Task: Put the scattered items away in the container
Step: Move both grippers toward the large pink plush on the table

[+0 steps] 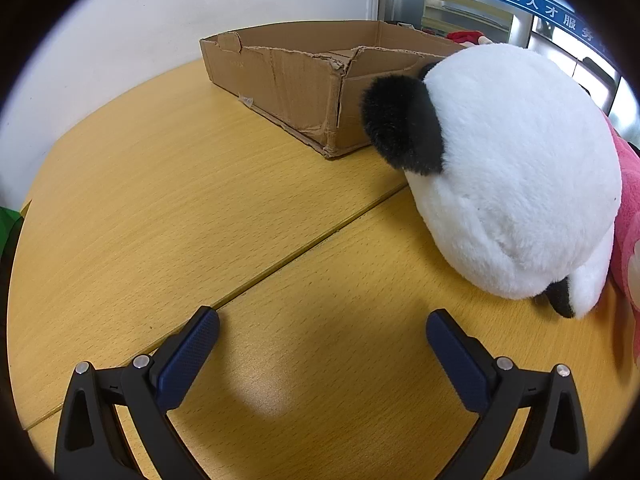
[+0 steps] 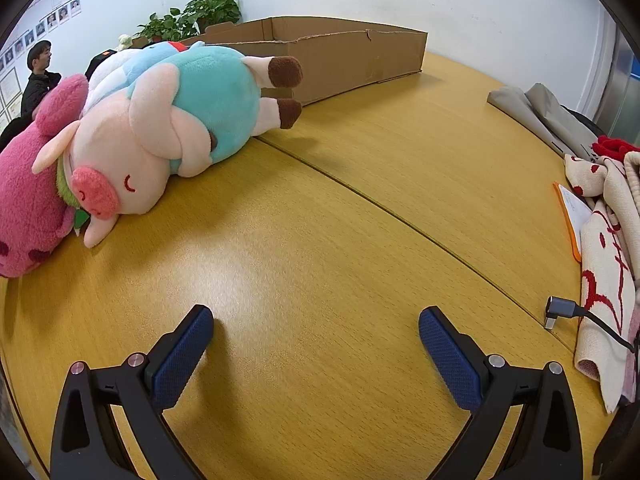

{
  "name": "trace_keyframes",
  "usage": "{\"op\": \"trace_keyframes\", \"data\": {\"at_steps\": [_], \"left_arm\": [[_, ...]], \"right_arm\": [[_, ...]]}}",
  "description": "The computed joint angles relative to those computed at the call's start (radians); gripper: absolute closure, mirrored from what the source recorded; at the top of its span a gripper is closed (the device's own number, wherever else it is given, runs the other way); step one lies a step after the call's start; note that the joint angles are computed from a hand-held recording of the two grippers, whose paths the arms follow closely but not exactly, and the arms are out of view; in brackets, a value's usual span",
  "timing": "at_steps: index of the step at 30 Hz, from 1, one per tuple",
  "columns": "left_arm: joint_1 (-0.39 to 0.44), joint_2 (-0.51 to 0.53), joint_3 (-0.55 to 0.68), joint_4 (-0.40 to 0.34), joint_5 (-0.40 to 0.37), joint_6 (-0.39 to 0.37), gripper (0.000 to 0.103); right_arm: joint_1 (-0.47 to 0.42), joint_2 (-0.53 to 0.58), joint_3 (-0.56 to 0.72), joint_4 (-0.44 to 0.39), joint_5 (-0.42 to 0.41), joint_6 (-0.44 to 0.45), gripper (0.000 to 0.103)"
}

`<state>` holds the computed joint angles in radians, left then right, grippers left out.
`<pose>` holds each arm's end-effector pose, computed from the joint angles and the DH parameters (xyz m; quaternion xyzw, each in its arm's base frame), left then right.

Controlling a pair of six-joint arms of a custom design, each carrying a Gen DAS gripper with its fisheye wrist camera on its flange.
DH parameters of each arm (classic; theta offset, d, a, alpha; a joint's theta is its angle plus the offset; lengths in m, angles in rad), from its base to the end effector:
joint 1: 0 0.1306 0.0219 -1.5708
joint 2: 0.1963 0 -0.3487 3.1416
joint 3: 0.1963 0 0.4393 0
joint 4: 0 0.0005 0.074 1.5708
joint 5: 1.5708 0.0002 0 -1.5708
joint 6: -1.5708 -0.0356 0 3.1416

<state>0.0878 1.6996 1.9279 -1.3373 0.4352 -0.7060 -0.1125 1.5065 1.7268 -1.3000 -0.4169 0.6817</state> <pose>0.6074 0.0379 0.4652 0.3362 0.8904 -0.1074 0.2873 0.5447 -0.0475 0.4782 -0.3147 0.8967 0.0931 0.2970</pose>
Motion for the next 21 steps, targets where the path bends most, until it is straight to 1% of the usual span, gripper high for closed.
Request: {"op": "trace_keyframes", "data": {"at_steps": [2, 4, 5, 7, 9, 10, 14, 15, 16, 17, 21], "left_arm": [[0.000, -0.001, -0.003, 0.003, 0.000, 0.000, 0.000], [-0.001, -0.006, -0.012, 0.010, -0.004, 0.005, 0.000], [-0.002, -0.012, -0.022, 0.020, -0.011, 0.023, 0.000], [-0.011, -0.040, -0.061, 0.061, -0.045, 0.089, 0.000], [-0.021, -0.059, -0.088, 0.088, -0.071, 0.135, 0.000], [-0.023, -0.063, -0.094, 0.093, -0.075, 0.140, 0.000], [-0.026, -0.069, -0.106, 0.099, -0.076, 0.135, 0.000], [-0.027, -0.074, -0.114, 0.104, -0.080, 0.146, 0.000], [-0.029, -0.085, -0.129, 0.117, -0.094, 0.175, 0.000], [-0.033, -0.105, -0.155, 0.139, -0.121, 0.226, 0.000], [-0.072, -0.203, -0.278, 0.228, -0.300, 0.503, 0.000]], "right_arm": [[0.016, -0.031, -0.037, 0.046, 0.054, -0.105, 0.000], [0.039, -0.084, -0.098, 0.103, 0.144, -0.256, 0.000], [0.051, -0.110, -0.127, 0.125, 0.194, -0.333, 0.000], [0.078, -0.156, -0.175, 0.153, 0.298, -0.481, 0.000], [0.100, -0.180, -0.199, 0.161, 0.366, -0.574, 0.000], [0.105, -0.186, -0.204, 0.162, 0.382, -0.595, 0.000], [0.115, -0.189, -0.207, 0.163, 0.407, -0.632, 0.000], [0.120, -0.192, -0.211, 0.163, 0.420, -0.648, 0.000], [0.125, -0.195, -0.213, 0.163, 0.431, -0.663, 0.000], [0.130, -0.197, -0.214, 0.162, 0.440, -0.676, 0.000], [0.142, -0.224, -0.239, 0.159, 0.458, -0.707, 0.000]]}}
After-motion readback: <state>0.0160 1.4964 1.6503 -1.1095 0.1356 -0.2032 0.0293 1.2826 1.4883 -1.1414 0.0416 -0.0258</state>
